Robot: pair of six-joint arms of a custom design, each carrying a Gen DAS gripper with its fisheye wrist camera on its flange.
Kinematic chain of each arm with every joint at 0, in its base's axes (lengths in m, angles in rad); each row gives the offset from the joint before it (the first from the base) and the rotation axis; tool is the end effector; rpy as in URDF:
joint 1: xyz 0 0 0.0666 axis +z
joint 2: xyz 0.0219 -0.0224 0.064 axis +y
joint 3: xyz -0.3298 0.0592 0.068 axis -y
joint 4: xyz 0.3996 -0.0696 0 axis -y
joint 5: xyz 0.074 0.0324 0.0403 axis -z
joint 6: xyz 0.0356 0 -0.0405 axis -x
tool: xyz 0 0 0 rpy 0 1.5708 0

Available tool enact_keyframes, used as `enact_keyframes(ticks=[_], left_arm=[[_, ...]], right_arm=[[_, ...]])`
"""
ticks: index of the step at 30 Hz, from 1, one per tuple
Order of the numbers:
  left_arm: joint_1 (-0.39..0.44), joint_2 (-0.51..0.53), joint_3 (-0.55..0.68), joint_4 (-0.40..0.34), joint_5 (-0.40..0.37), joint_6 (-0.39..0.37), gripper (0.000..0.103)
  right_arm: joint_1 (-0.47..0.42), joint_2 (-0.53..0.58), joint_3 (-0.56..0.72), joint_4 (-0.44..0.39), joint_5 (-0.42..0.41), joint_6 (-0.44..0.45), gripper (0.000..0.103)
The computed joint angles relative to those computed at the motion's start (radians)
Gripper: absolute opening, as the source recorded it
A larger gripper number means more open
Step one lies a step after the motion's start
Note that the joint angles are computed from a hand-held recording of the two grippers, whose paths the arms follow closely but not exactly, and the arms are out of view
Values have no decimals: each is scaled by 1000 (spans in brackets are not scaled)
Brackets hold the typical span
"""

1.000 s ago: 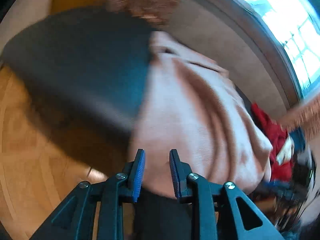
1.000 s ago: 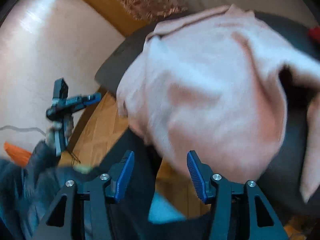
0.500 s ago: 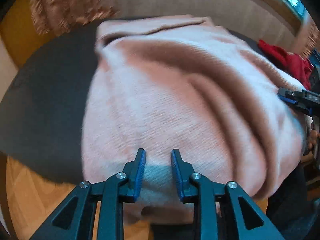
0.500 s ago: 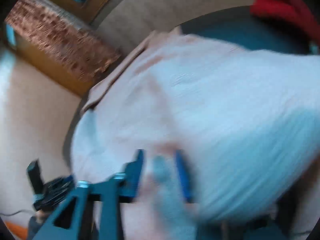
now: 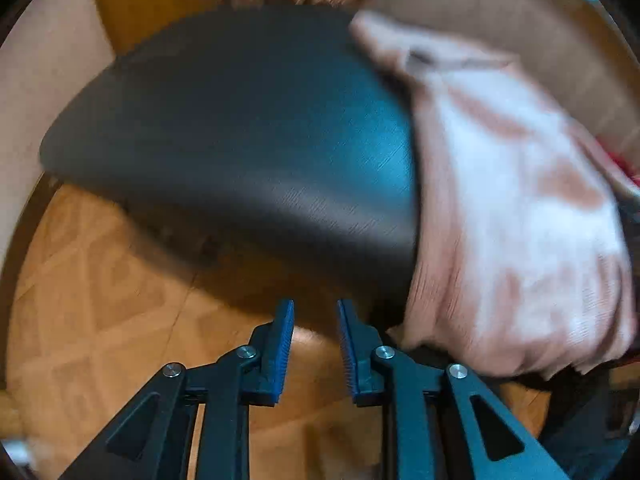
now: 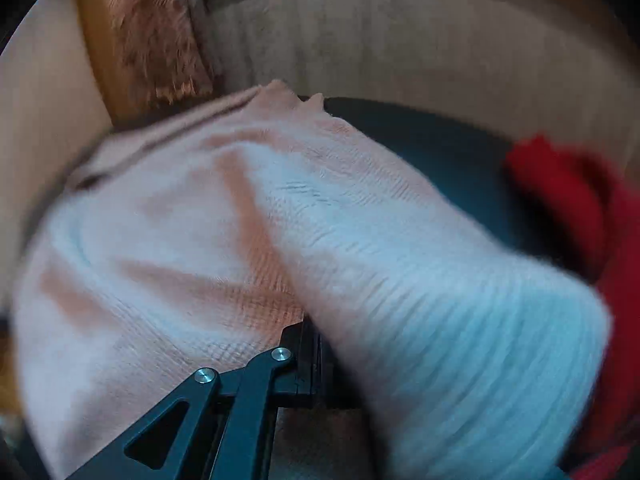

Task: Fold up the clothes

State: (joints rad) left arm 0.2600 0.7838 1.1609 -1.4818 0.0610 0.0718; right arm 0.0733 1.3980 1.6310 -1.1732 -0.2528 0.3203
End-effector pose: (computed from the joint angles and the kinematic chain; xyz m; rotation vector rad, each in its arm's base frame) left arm 0.2489 0.0636 0.4608 -0.4222 2.6384 -0.0216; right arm 0.4829 0.0440 0.4717 -0.5854 2.4108 0.2130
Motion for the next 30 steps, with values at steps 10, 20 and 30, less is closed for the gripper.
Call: enact_keyframes(ticks=[10, 20, 30], left_arm=[[-394, 382, 305, 324, -123, -29, 49], [-463, 957, 880, 211, -293, -185, 51], [-387, 1126, 1024, 170, -304, -52, 19]], right_arm=[[-99, 9, -49, 49, -321, -323, 4], [-65, -21, -87, 92, -285, -356, 4], [-90, -29, -92, 84, -312, -345, 4]])
